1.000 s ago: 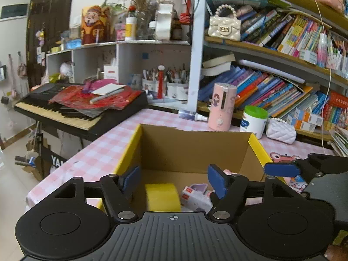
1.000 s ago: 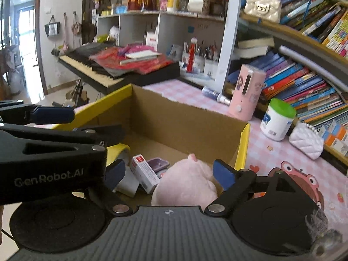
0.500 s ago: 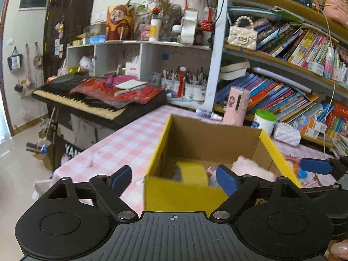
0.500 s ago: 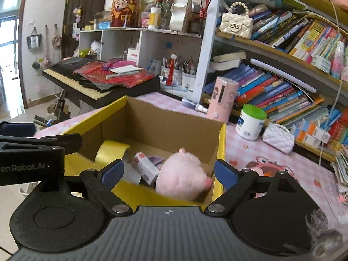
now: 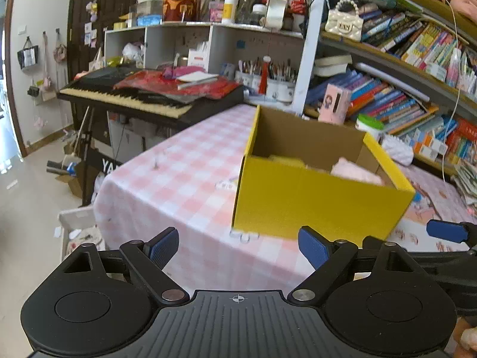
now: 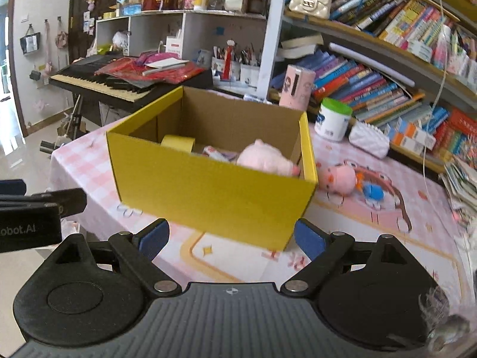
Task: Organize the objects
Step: 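Withdraw both open tools from the yellow box, then move the right tool to the blue wrapped packet and close on it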
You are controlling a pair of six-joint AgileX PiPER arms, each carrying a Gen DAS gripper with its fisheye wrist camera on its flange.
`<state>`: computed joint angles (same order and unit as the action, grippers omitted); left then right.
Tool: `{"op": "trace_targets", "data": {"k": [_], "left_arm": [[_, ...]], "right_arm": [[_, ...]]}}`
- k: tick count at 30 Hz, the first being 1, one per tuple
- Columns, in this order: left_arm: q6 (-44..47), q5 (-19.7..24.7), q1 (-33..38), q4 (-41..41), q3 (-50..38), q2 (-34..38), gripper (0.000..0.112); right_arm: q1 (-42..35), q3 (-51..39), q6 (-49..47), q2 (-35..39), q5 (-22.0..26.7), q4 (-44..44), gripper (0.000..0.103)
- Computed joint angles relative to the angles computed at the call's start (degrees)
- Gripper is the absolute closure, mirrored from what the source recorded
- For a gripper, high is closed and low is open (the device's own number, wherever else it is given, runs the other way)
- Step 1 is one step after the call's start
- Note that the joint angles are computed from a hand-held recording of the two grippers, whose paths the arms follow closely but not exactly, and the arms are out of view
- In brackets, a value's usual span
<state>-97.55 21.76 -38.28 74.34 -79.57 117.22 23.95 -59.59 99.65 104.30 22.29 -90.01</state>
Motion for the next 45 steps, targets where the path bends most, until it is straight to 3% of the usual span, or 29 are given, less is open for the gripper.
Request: {"op": "trace_targets", "data": {"k": [8,19,29,37,42,45], "left_arm": [[2.43,-2.38,-0.55,-0.98,5.58,-2.78,0.023],[17.27,-7.46,-2.20,-11.42,2.75,-0.85,0.023],[44.58,-8.72,-4.44,-35.67,-6.91,4.90,0.023],[58.25,-3.56,-6.53,-49.01,-19.10,11.89,0.023],[62.10,3.65,-8.13,-53.47,-32.77,19.18,0.023],[64.47,10.90,-9.16,-56.40,-45.15,25.26,0.023]], "right_arm": [[4.26,5.87,3.93,-2.68,4.39,1.87,0.012],[3.98,12.74,7.28,-7.45,9.78,6.63,0.011],[-0.29,17.69,9.16,-11.12,12.39,7.30,0.011],[-8.20,18.80,9.30,-11.13,8.19,3.61,0.011],[-16.00,17.16,8.25,-9.42,2.35,-1.28,0.011],[-21.70,14.62,4.58,-7.66,-2.38,-1.99,0.011]]}}
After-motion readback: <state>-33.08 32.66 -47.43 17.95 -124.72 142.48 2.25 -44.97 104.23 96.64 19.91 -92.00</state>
